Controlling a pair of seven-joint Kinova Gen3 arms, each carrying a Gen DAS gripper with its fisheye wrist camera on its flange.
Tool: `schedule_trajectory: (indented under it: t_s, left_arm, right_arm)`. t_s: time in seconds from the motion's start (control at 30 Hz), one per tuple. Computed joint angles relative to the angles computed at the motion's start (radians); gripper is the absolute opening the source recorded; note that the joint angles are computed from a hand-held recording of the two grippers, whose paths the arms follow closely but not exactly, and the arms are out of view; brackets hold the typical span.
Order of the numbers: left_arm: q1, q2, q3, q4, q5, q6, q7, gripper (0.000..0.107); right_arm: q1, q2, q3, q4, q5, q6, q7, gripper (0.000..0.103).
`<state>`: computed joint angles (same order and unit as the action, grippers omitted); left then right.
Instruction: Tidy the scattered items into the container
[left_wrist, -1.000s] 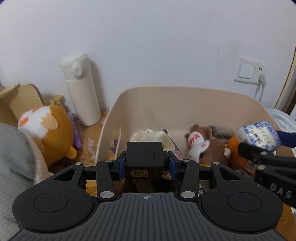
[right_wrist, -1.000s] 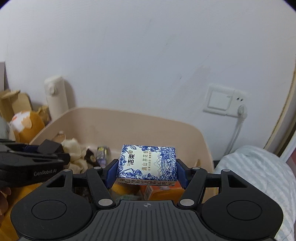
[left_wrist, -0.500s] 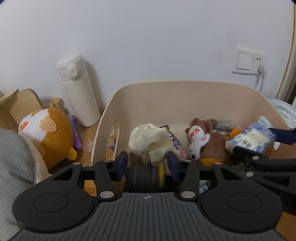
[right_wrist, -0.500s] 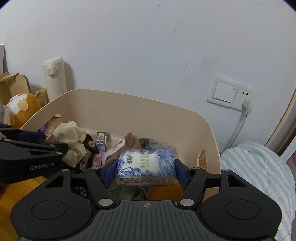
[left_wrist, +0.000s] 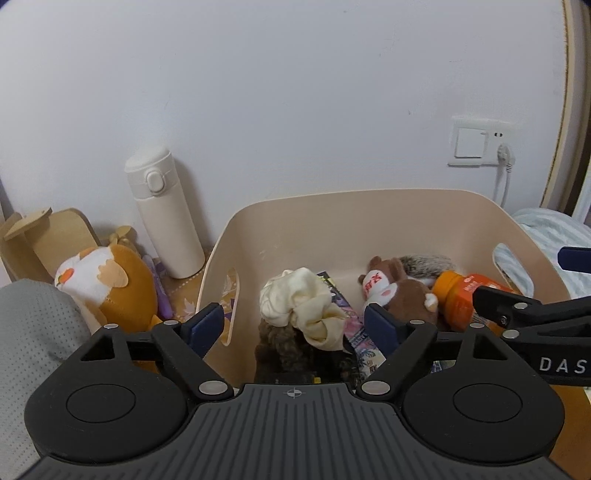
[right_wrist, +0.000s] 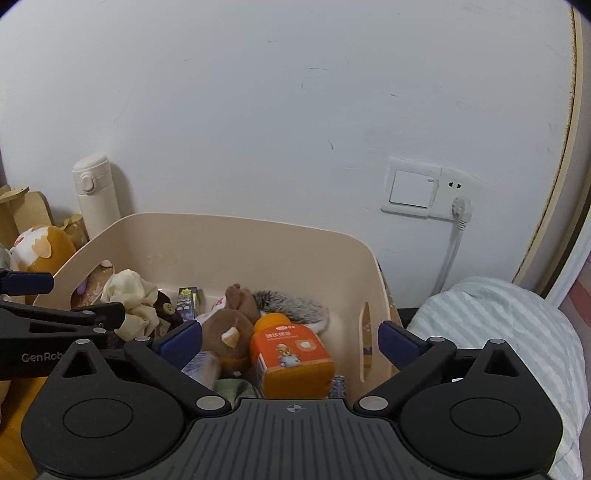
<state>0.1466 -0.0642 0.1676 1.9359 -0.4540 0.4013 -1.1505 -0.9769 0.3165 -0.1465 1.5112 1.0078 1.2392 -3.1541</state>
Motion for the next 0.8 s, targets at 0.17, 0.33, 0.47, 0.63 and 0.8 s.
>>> schedule_trajectory:
  t_s: [0.17, 0.33, 0.47, 0.63, 0.8]
  left_arm:
    - [-0.005, -0.033, 0.021, 0.025, -0.049, -0.004, 0.039, 0.085]
    - [-0.020, -0.070, 0.029, 0.052, 0.001, -0.011, -0.006, 0.085]
    - [-0.039, -0.106, 0.043, 0.077, 0.025, -0.017, -0.018, 0.085]
    - [-0.053, -0.170, 0.037, 0.112, 0.108, -0.025, -0.071, 0.085]
    - [-0.041, -0.243, 0.000, 0.151, 0.221, -0.022, -0.147, 0.085]
  right_arm:
    - [-0.013, -0.008, -0.006, 0.005, 0.002, 0.019, -0.022, 0.103]
    - [-0.028, -0.024, -0.018, 0.010, 0.009, 0.040, -0.056, 0.103]
    - [-0.043, -0.031, -0.031, 0.009, 0.015, 0.061, -0.079, 0.103]
    - [-0.076, -0.038, -0.049, 0.003, 0.031, 0.106, -0.109, 0.103]
    - [-0.127, -0.039, -0.068, -0.001, 0.061, 0.165, -0.174, 0.103]
